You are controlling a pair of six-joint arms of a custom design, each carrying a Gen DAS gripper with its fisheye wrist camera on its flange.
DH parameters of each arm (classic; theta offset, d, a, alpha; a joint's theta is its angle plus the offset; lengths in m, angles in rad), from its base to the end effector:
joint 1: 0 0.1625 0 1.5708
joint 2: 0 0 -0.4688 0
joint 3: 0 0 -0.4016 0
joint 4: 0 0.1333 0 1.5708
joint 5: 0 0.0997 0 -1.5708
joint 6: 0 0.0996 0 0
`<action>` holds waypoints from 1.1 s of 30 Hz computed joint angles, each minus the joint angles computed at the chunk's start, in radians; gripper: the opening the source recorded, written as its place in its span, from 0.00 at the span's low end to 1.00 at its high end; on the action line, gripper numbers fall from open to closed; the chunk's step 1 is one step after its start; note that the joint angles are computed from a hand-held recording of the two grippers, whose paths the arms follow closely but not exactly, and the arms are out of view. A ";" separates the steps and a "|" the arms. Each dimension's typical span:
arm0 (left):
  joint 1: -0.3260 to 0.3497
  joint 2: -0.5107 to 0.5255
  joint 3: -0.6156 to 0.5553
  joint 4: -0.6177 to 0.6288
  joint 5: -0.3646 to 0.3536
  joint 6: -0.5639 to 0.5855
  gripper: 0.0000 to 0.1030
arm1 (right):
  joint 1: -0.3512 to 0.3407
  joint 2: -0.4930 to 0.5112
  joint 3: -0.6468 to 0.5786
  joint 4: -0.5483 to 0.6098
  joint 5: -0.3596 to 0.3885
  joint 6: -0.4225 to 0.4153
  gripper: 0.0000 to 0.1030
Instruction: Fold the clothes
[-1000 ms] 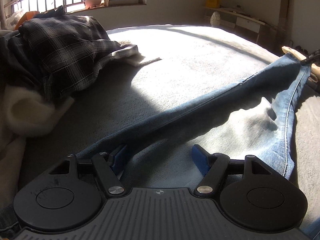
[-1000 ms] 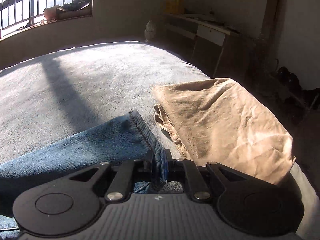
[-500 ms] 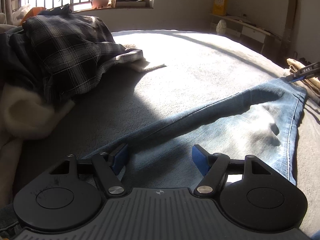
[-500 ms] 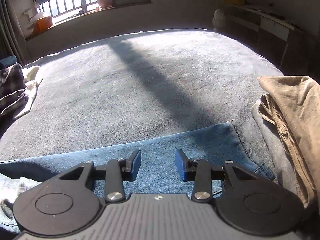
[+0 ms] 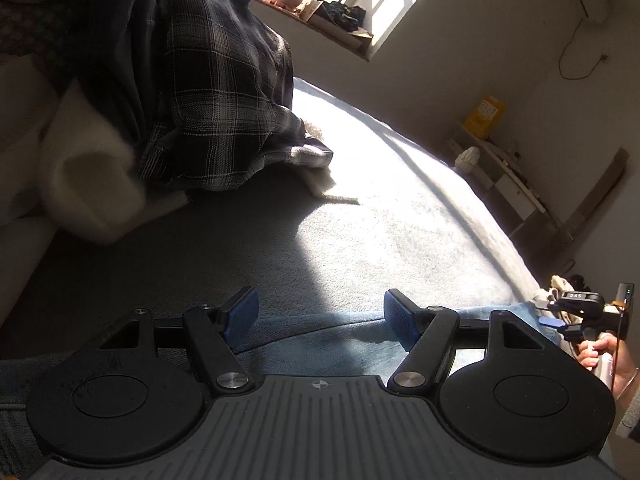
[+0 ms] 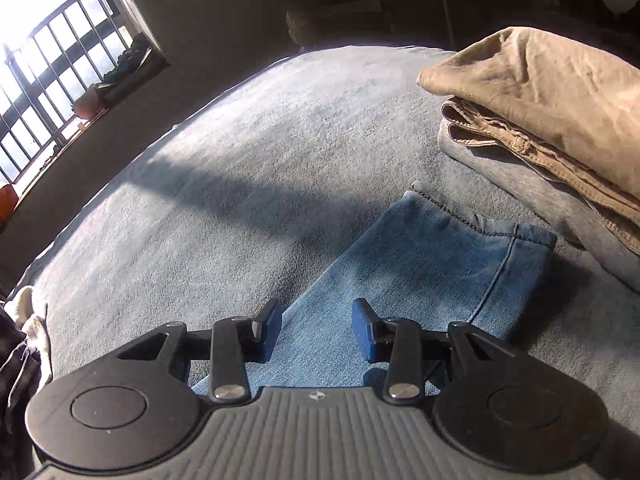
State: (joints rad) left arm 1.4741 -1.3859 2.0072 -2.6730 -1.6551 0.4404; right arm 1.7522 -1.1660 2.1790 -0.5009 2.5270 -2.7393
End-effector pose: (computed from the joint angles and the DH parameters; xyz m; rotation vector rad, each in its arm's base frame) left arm 0.0715 -0.5565 0.3477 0.8391 2.9302 -0.7583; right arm 0.1230 -0.3825 0.1376 -0.8581 -2.0027 1.4792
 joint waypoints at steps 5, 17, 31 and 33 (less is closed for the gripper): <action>-0.055 -0.105 0.064 0.136 -0.002 0.208 0.68 | 0.050 -0.082 0.142 0.027 -0.065 0.357 0.49; -0.235 -0.272 0.432 -0.005 0.280 0.713 0.57 | -0.108 -0.079 0.238 -0.094 -0.186 0.428 0.49; -0.173 -0.263 0.334 0.175 0.205 0.676 0.00 | -0.011 -0.044 0.110 -0.165 0.118 -0.130 0.02; -0.167 -0.250 0.327 0.219 0.217 0.705 0.00 | -0.030 -0.026 0.106 -0.135 0.123 -0.087 0.02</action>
State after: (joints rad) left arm 1.3075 -1.6359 2.3342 -2.4538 -1.4385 1.1452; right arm 1.7217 -1.1921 2.2853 -0.6357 2.6500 -2.8260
